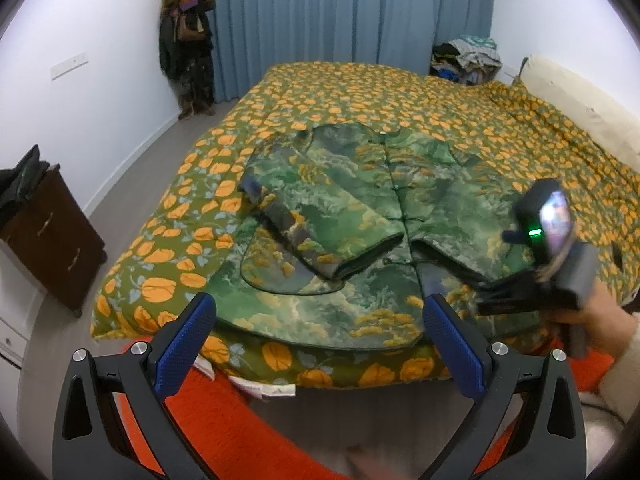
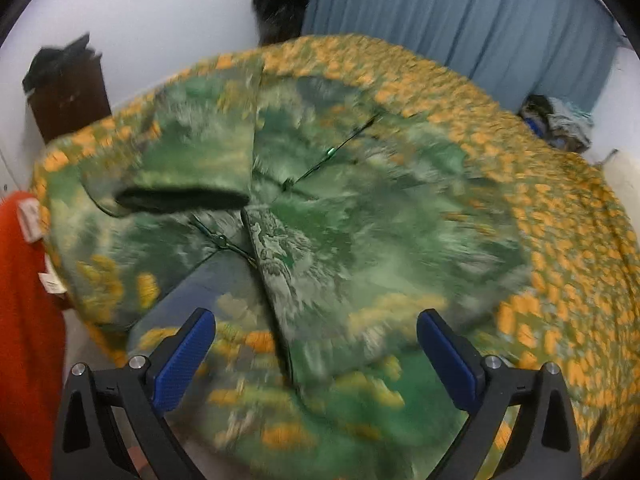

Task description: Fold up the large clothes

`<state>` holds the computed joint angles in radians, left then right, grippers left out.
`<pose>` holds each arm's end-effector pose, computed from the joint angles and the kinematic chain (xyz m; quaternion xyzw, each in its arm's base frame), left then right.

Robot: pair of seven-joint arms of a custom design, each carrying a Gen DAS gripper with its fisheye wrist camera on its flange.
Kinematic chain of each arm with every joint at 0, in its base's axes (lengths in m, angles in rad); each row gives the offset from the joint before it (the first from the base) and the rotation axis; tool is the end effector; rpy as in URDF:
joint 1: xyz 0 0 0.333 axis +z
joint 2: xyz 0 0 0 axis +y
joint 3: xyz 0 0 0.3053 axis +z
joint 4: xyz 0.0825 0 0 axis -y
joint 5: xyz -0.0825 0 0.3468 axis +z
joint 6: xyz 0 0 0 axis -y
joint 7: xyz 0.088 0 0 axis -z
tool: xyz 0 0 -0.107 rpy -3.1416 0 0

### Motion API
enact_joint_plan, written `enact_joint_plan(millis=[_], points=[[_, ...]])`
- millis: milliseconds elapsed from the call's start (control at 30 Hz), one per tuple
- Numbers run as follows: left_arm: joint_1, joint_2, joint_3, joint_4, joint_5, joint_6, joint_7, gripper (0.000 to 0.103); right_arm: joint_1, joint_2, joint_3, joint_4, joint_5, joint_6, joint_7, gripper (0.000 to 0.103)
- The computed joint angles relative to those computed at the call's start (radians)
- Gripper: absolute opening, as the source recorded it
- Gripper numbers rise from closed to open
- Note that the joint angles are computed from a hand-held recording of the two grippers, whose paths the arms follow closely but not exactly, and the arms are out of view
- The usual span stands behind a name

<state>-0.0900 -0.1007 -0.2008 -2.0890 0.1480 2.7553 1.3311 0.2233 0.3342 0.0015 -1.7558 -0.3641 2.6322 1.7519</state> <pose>0.5142 -0.1645 0.5622 -0.5960 0.7092 -0.2922 0.2375 0.6316 0.1533 0.4463 -0.7734 0.5624 -0.2511 0.1500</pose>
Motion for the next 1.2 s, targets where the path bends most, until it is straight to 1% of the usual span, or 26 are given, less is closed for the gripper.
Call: enact_joint_plan(millis=[100,133,167,200,233,267,300,333,433,500,533,567,600,667,700,733,800,833,867,900,933,967,1033,1100,1167,1200], points=[[0.002,0.031,-0.003,0.021,0.039,0.002,-0.015,0.103,0.016,0.086,-0.017,0.071,-0.038,-0.023,-0.003,0.102],[0.000,0.047,-0.003,0.035,0.055,-0.006,-0.019,0.103,0.026,0.105,-0.029,0.086,-0.060,-0.028,0.007,0.099],[-0.004,0.058,0.000,0.043,0.056,-0.011,-0.015,0.103,0.023,0.111,-0.031,0.085,-0.063,-0.021,0.009,0.083],[-0.008,0.070,0.004,0.053,0.048,-0.015,-0.006,0.103,0.011,0.102,-0.027,0.069,-0.047,-0.006,0.010,0.072],[-0.014,0.082,0.008,0.062,0.030,-0.021,0.010,0.103,-0.012,0.081,-0.010,0.045,-0.008,0.008,0.000,0.050],[-0.019,0.098,0.012,0.075,0.004,-0.024,0.034,0.103,-0.029,0.082,0.001,0.050,0.026,0.014,-0.011,0.025],[-0.023,0.114,0.016,0.089,-0.019,-0.025,0.058,0.103,-0.040,0.064,0.002,0.036,0.047,0.027,-0.007,0.014],[-0.027,0.127,0.019,0.098,-0.035,-0.023,0.077,0.103,-0.037,0.028,-0.016,0.003,0.039,0.056,0.028,0.012],[-0.039,0.164,0.027,0.139,-0.061,-0.027,0.127,0.103,-0.057,-0.109,-0.065,-0.106,0.010,0.140,0.134,0.012],[-0.046,0.194,0.031,0.176,-0.075,-0.028,0.169,0.103,-0.086,-0.188,-0.088,-0.162,-0.013,0.175,0.202,0.012],[-0.047,0.215,0.030,0.203,-0.090,-0.029,0.205,0.103,-0.095,-0.243,-0.123,-0.194,-0.063,0.189,0.280,0.012],[-0.048,0.231,0.031,0.223,-0.102,-0.030,0.233,0.103,-0.125,-0.263,-0.124,-0.196,-0.091,0.193,0.314,0.012],[-0.047,0.251,0.028,0.248,-0.124,-0.028,0.281,0.103,-0.148,-0.293,-0.137,-0.209,-0.144,0.195,0.377,0.012],[-0.043,0.292,0.020,0.303,-0.164,-0.040,0.381,0.103,-0.207,-0.337,-0.157,-0.216,-0.237,0.175,0.475,0.012],[-0.042,0.306,0.017,0.323,-0.183,-0.048,0.420,0.103,-0.235,-0.335,-0.162,-0.203,-0.270,0.159,0.512,0.012],[-0.031,0.333,0.000,0.361,-0.224,-0.065,0.507,0.103,-0.270,-0.344,-0.172,-0.202,-0.320,0.136,0.564,0.012],[-0.035,0.381,-0.007,0.419,-0.245,-0.088,0.612,0.103,-0.318,-0.338,-0.174,-0.195,-0.391,0.090,0.619,0.012],[-0.044,0.409,-0.002,0.455,-0.234,-0.106,0.646,0.103,-0.343,-0.333,-0.180,-0.193,-0.456,0.041,0.676,0.017],[-0.053,0.432,0.005,0.484,-0.227,-0.123,0.665,0.103,-0.356,-0.326,-0.179,-0.190,-0.504,-0.003,0.717,0.033],[-0.057,0.468,0.004,0.534,-0.228,-0.163,0.695,0.103,-0.364,-0.328,-0.177,-0.195,-0.581,-0.077,0.787,0.040],[-0.056,0.490,0.002,0.568,-0.240,-0.199,0.720,0.103,-0.369,-0.346,-0.172,-0.218,-0.628,-0.112,0.836,0.045],[-0.062,0.529,0.004,0.625,-0.238,-0.254,0.740,0.103,-0.378,-0.376,-0.170,-0.258,-0.653,-0.111,0.873,0.045],[-0.085,0.593,0.019,0.702,-0.203,-0.317,0.775,0.103,-0.388,-0.445,-0.156,-0.349,-0.647,-0.059,0.906,0.046],[-0.111,0.639,0.041,0.742,-0.153,-0.336,0.808,0.103,-0.392,-0.493,-0.131,-0.409,-0.649,-0.015,0.933,0.050],[-0.138,0.682,0.066,0.776,-0.097,-0.352,0.824,0.103,-0.387,-0.536,-0.100,-0.473,-0.659,0.052,0.970,0.057],[-0.159,0.711,0.088,0.798,-0.057,-0.354,0.820,0.103,-0.374,-0.550,-0.089,-0.497,-0.636,0.097,0.957,0.058]])
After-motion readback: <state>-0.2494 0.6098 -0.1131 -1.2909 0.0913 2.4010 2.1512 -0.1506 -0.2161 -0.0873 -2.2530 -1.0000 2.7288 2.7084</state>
